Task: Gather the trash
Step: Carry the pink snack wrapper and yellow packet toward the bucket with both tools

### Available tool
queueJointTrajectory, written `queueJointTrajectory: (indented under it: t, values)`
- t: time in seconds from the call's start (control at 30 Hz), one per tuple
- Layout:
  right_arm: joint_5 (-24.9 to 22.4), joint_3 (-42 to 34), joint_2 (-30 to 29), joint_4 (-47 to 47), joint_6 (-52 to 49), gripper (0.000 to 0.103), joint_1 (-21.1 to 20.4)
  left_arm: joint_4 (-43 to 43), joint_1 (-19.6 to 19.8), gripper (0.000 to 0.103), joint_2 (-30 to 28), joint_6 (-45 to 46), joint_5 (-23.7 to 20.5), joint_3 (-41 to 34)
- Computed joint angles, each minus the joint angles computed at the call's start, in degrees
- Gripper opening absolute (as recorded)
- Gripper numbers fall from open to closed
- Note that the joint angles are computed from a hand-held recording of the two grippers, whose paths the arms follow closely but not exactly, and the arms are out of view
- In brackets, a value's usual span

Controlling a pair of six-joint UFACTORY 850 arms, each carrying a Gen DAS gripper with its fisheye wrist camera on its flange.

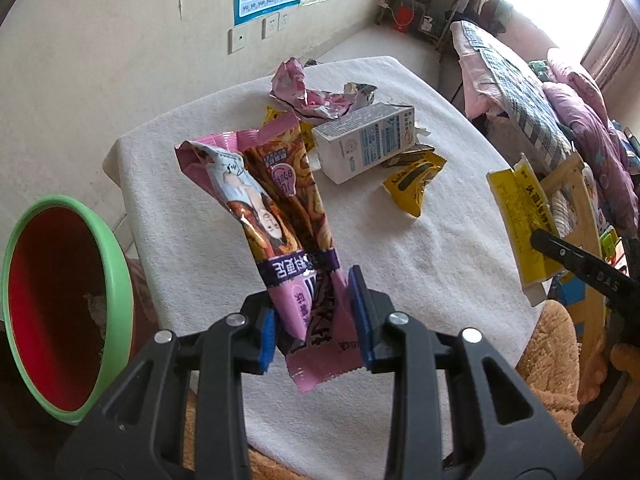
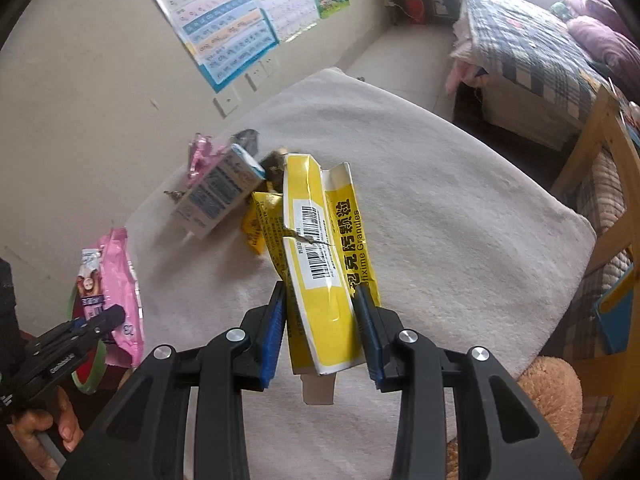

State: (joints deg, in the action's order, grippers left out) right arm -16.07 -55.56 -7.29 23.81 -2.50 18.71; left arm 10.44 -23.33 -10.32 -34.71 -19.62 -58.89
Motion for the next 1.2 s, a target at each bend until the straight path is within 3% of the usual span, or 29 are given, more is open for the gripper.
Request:
queueJointTrajectory:
  t: [0.17,1.2]
  values:
    - [0.01,-0.89,0.02,2.73,-4.40,0.034,1.42,2.10,0.74,0.031,0.91,-3.10,0.33,0.75]
    - [-1.59,-4.71,-2.37,3.73,-9.35,0.034,6.32,5.56,3.99,0.031,4.37,-8.76,2.17,4.52]
